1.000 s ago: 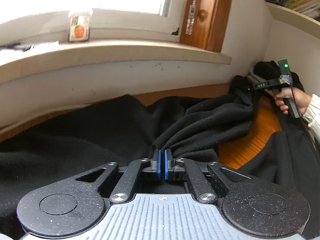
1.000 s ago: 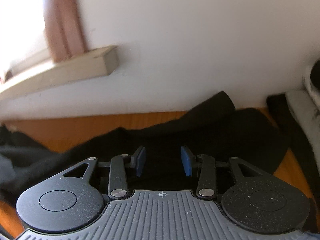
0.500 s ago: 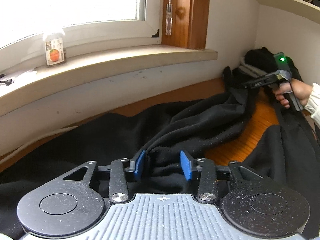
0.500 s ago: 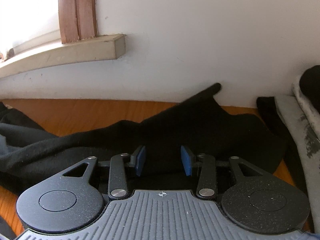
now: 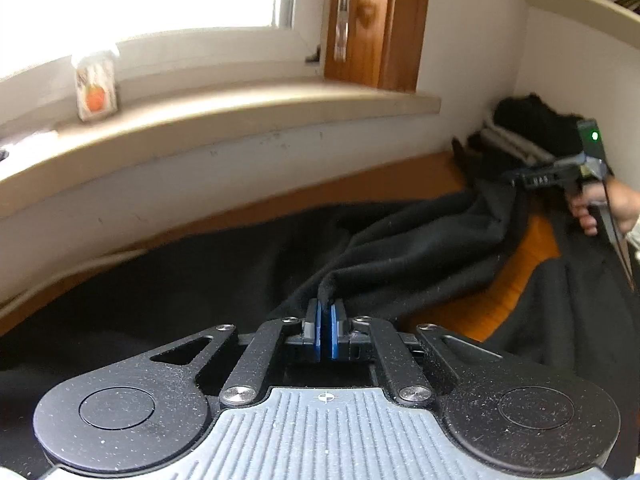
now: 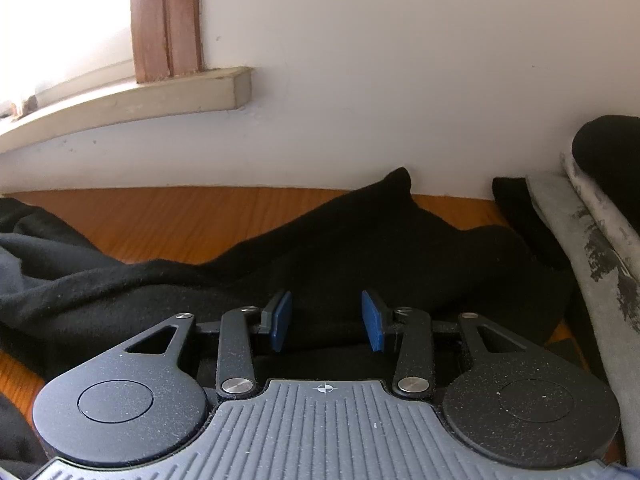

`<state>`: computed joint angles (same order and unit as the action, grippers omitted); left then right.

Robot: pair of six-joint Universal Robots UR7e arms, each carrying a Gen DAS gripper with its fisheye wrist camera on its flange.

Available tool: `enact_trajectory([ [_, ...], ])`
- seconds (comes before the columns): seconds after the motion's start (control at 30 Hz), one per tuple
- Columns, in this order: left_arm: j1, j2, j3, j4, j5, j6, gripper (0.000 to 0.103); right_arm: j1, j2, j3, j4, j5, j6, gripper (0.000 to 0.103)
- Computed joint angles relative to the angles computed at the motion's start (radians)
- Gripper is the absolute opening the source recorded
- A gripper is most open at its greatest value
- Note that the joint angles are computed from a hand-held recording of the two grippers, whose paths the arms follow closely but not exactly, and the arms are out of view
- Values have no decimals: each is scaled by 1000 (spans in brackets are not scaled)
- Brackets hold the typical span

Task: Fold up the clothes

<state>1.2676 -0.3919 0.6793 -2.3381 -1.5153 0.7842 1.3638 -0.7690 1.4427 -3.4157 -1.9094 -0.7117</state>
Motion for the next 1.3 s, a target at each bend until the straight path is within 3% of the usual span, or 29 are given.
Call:
enact_trajectory([
  [0.17,34,-24,21,-24,-37,-42,4,4,-66,108,17,15,1,40],
  [0.33,55,14,-56,60,-54,-60,4,-10,-110,157,11,59,99,39],
  [0.5,54,15,-54,57,-48,-55,5,-23,-81,40,47,36,163,39],
  [0.77,52,5,-31,44,-42,-56,5,-36,15,-223,280,61,381,40],
  [0.83,52,3,-27,44,-42,-56,5,-29,38,-262,295,51,394,40],
  [0.93,52,3,-28,46,-43,-59,5,-4,77,-312,296,-27,347,40],
  [1.07,52,1,-22,41,-41,-59,5,6,83,-318,304,-26,352,40],
  [1.23,51,-5,-9,33,-40,-58,5,19,122,-362,298,-77,333,39],
  [1.3,49,-12,5,23,-37,-57,5,26,135,-374,285,-105,307,19],
])
